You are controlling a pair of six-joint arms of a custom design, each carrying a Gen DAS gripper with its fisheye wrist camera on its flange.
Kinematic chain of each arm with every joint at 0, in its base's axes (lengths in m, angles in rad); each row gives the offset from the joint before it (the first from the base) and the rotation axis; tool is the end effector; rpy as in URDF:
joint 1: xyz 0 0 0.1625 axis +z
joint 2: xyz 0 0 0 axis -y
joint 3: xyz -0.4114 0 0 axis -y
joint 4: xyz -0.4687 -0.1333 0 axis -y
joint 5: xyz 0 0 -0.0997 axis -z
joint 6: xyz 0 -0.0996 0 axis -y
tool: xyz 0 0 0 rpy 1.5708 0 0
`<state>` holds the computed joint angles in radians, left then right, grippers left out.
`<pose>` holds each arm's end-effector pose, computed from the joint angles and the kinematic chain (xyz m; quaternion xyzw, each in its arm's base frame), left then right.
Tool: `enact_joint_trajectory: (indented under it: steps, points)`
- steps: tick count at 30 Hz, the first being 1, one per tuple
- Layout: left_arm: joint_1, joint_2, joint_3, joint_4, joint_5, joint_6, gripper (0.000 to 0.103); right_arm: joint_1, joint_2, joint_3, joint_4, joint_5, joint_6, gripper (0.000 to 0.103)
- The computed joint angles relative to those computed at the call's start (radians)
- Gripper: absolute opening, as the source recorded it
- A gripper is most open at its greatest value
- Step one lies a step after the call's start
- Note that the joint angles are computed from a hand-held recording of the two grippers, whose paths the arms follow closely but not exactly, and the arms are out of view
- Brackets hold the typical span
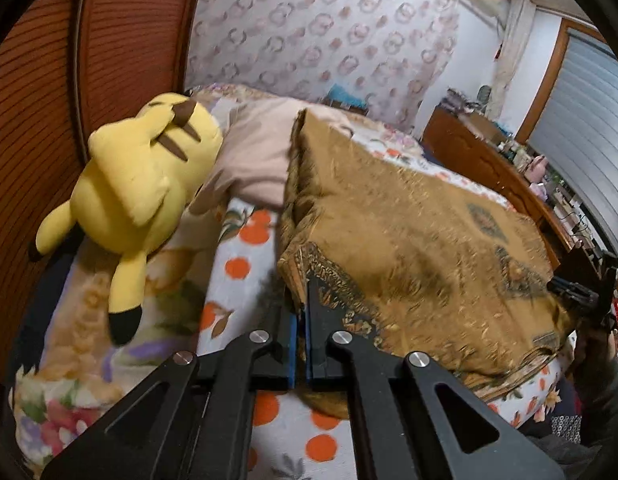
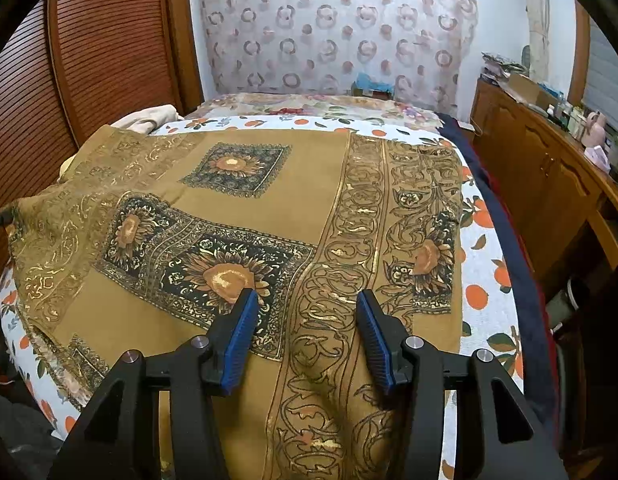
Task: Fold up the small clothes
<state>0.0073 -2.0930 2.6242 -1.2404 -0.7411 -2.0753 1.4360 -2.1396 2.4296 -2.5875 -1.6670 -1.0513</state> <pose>-0.2113 -0.2083 0.1622 -0.0477 0.8471 -0.4490 0.2803 0.0732 -0.3812 0.3672 0.3977 -0.8449 0.2693 0.2357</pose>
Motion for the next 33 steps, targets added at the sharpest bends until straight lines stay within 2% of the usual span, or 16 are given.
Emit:
enact_joint_trajectory:
  steps: [2,4,6,9,11,19,33]
  points:
    - [0.005,0.008,0.003,-0.006,-0.018,0.009,0.003,0.005,0.011,0.003,-0.015,-0.010,0.000,0.054]
    - [0.014,0.029,-0.003,-0.002,-0.027,0.014,0.015,0.004,0.017,0.006,-0.025,-0.016,-0.005,0.054]
    - [0.012,0.032,-0.004,0.007,-0.025,0.014,0.042,0.000,0.024,0.010,-0.035,-0.019,-0.007,0.054]
    - [0.015,0.007,0.006,-0.003,-0.014,0.029,0.060,-0.008,0.033,0.015,-0.044,-0.021,-0.008,0.055]
    - [0.028,0.013,0.003,-0.007,-0.004,0.031,0.066,-0.015,0.036,0.018,-0.048,-0.019,-0.012,0.056]
    - [0.101,0.055,0.001,-0.098,0.021,0.116,0.066,-0.022,0.034,0.025,-0.065,-0.012,-0.029,0.057]
    - [0.161,0.116,0.001,-0.218,0.029,0.214,0.066,-0.023,0.032,0.019,-0.047,-0.012,-0.043,0.062]
